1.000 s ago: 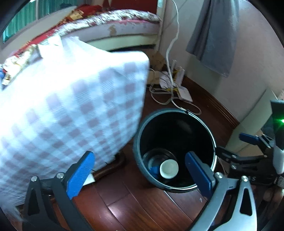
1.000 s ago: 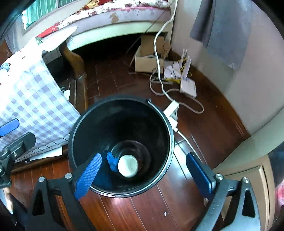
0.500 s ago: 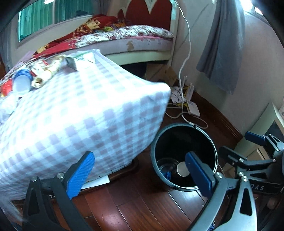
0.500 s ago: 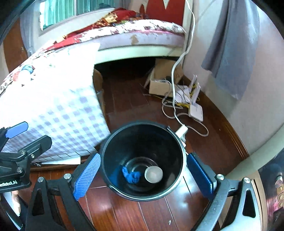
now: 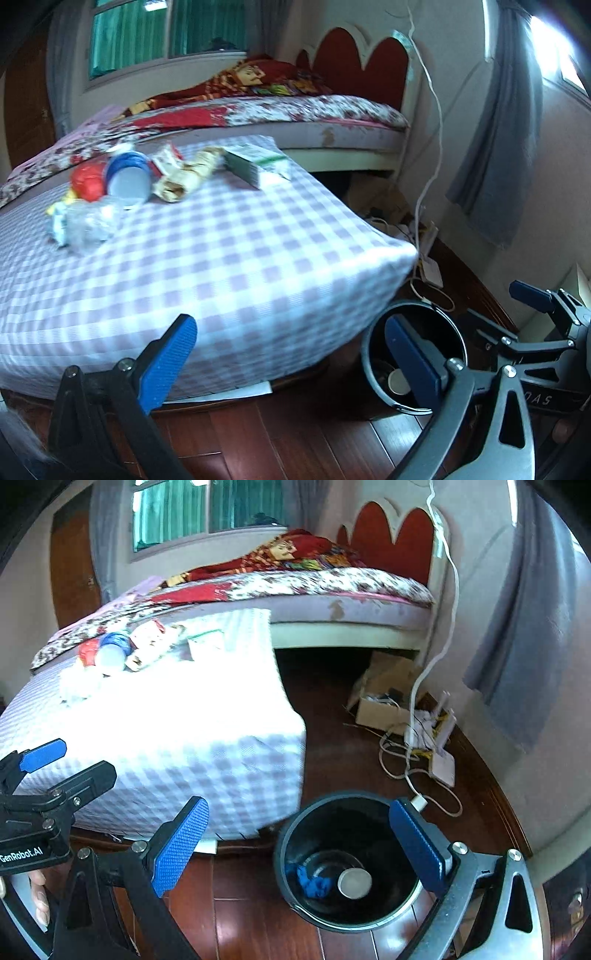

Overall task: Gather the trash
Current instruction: 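Open both tools to drop the cloth and cup into the bin, then grasp the clear plastic bag with the left tool while the right tool grasps the green milk carton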

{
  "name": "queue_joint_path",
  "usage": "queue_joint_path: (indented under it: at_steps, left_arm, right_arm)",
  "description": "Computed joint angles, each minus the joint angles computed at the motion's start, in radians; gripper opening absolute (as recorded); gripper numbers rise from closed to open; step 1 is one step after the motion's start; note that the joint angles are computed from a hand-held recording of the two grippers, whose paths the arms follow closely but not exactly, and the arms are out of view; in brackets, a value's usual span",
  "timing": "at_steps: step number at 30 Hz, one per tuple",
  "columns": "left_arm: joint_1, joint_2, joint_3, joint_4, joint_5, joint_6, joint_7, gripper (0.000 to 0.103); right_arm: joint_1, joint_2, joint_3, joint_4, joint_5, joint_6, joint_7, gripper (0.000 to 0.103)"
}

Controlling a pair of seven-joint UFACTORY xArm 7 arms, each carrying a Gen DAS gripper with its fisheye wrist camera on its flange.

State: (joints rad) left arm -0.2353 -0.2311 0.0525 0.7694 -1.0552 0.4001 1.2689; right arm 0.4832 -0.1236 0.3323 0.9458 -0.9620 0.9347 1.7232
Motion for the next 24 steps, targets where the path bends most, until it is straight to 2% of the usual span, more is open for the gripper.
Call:
queue_joint_path:
  at_steps: [8, 14, 18, 24]
  left_arm:
    - [0.058, 0.045, 0.037, 0.067, -0.018, -0.031, 0.010, 0.102]
    - [0.139, 0.170, 0.032, 0.196, -0.040, -0.067, 0.017, 0.102]
    - [0.207, 0.274, 0.002, 0.303, -0.011, -0.074, -0.039, 0.102]
    - [0.274, 0.454, -0.043, 0.496, 0.099, -0.055, -0.218, 0.100]
  right_arm:
    - [0.027, 0.138, -0.035, 0.164, -0.067, -0.039, -0.078, 0.100]
    - [0.066, 0.249, -0.100, 0.304, -0.105, -0.090, -0.145, 0.100]
    - [0.077, 0.328, -0.154, 0.409, -0.102, -0.132, -0.217, 0.102]
    - [0.061, 0.458, -0.251, 0.559, -0.027, -0.207, -0.320, 0.102]
